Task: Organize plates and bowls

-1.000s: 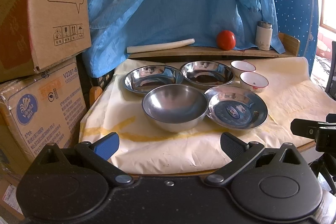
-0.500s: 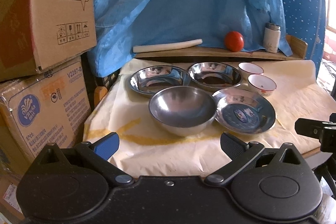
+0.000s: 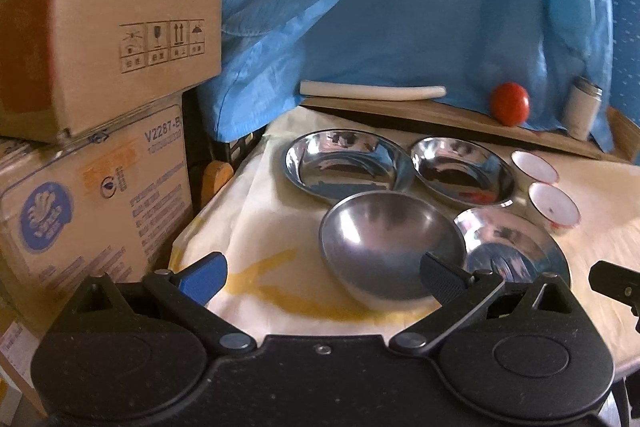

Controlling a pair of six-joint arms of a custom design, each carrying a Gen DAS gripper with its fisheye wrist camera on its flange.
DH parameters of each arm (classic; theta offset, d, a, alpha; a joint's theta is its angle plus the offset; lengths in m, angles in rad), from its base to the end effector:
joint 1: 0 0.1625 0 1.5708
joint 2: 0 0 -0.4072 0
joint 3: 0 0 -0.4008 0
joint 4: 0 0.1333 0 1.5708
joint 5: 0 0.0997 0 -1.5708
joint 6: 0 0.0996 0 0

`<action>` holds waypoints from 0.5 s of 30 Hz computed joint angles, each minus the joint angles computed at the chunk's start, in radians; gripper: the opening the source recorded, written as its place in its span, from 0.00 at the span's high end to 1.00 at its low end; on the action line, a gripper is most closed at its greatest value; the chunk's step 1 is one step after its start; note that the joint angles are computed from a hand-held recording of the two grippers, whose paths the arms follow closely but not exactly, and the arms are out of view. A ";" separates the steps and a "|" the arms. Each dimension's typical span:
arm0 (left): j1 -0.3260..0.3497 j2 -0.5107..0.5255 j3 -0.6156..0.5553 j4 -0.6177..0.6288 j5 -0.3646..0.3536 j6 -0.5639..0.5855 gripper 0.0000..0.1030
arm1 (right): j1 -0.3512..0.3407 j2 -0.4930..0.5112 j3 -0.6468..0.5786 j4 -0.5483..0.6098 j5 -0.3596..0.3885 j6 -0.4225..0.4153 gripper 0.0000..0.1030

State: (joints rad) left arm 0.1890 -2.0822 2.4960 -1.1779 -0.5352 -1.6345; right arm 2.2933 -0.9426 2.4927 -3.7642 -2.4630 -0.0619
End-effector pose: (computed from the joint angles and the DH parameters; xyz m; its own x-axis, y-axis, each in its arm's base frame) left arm -0.1553 -0.2526 0.2493 -0.7109 -0.1690 -0.6827 0.4699 0.6081 -0.6399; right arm 0.2831 -0.2368 0.1010 -0.7454 -0.1018 0.6588 -0.5763 0.5951 -0.5602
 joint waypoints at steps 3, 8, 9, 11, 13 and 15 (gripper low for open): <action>0.070 0.071 -0.014 -0.096 0.044 0.032 0.01 | -0.065 -0.024 -0.014 -0.001 0.071 -0.093 0.00; 0.168 0.215 -0.062 -0.235 0.108 0.063 0.01 | -0.170 -0.072 -0.042 0.023 0.187 -0.236 0.00; 0.183 0.241 -0.074 -0.252 0.118 0.059 0.01 | -0.192 -0.088 -0.048 0.040 0.213 -0.262 0.00; 0.208 0.291 -0.101 -0.263 0.128 0.032 0.01 | -0.223 -0.113 -0.061 0.078 0.251 -0.301 0.00; 0.232 0.339 -0.130 -0.267 0.134 -0.003 0.01 | -0.252 -0.142 -0.074 0.125 0.288 -0.337 0.00; 0.255 0.380 -0.161 -0.261 0.137 -0.044 0.01 | -0.278 -0.165 -0.087 0.160 0.323 -0.370 0.00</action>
State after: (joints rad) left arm 0.4435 -1.7021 2.3347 -1.4389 -0.3982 -1.6785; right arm 2.0152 -1.1073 2.4058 -3.6038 -2.1403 -0.4320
